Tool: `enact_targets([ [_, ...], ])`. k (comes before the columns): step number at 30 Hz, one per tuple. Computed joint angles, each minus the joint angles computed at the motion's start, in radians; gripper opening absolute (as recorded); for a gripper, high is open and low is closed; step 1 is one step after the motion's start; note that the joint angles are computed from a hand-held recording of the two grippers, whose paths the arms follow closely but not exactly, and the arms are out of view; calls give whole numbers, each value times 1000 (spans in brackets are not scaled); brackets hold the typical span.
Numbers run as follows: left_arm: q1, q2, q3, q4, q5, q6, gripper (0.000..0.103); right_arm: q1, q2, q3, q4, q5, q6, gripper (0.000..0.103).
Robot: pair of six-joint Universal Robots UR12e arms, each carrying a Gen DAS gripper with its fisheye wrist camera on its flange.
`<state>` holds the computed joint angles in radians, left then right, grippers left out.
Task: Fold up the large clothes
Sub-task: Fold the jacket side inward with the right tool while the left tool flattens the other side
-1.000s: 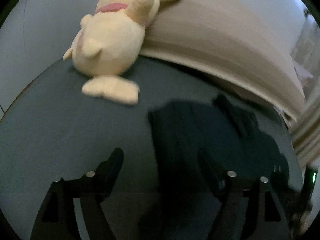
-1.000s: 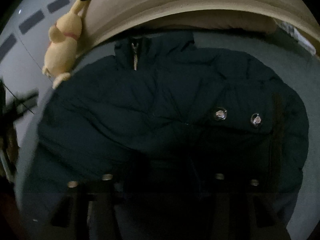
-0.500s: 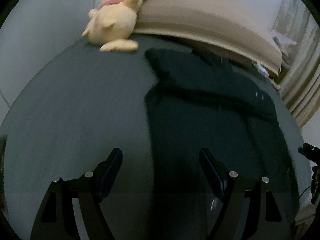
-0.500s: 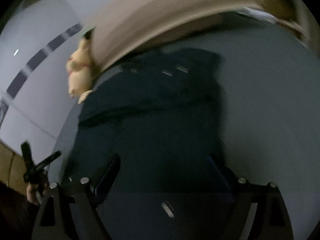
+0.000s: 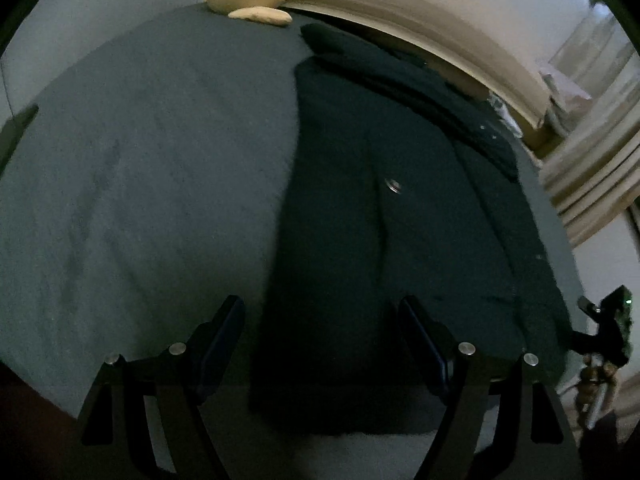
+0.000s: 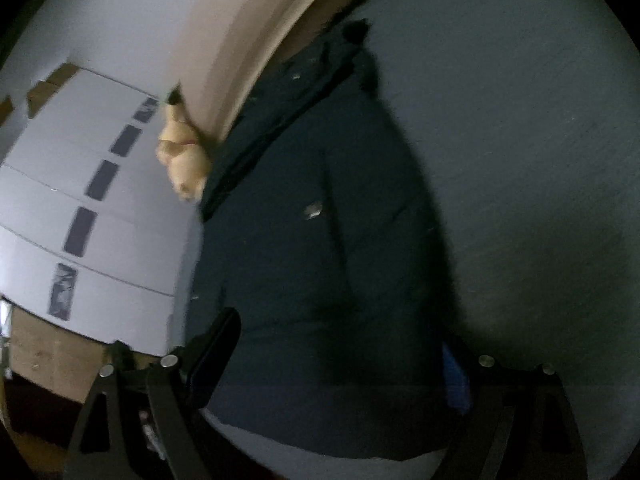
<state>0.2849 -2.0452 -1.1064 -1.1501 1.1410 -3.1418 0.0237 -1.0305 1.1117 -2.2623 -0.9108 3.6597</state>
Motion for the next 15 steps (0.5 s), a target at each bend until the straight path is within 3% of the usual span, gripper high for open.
enact_targets([
  [2,-8,6,-9,1,42,11,80,8,4,-7,32,-36,-25,90],
  [7,-26,13,-25,30,102,34,80,9,1,-11,34,-24,-34,89],
  [15,-44,9,-30,56,142,36,81,20,7,-30,83,-79,-42,76],
])
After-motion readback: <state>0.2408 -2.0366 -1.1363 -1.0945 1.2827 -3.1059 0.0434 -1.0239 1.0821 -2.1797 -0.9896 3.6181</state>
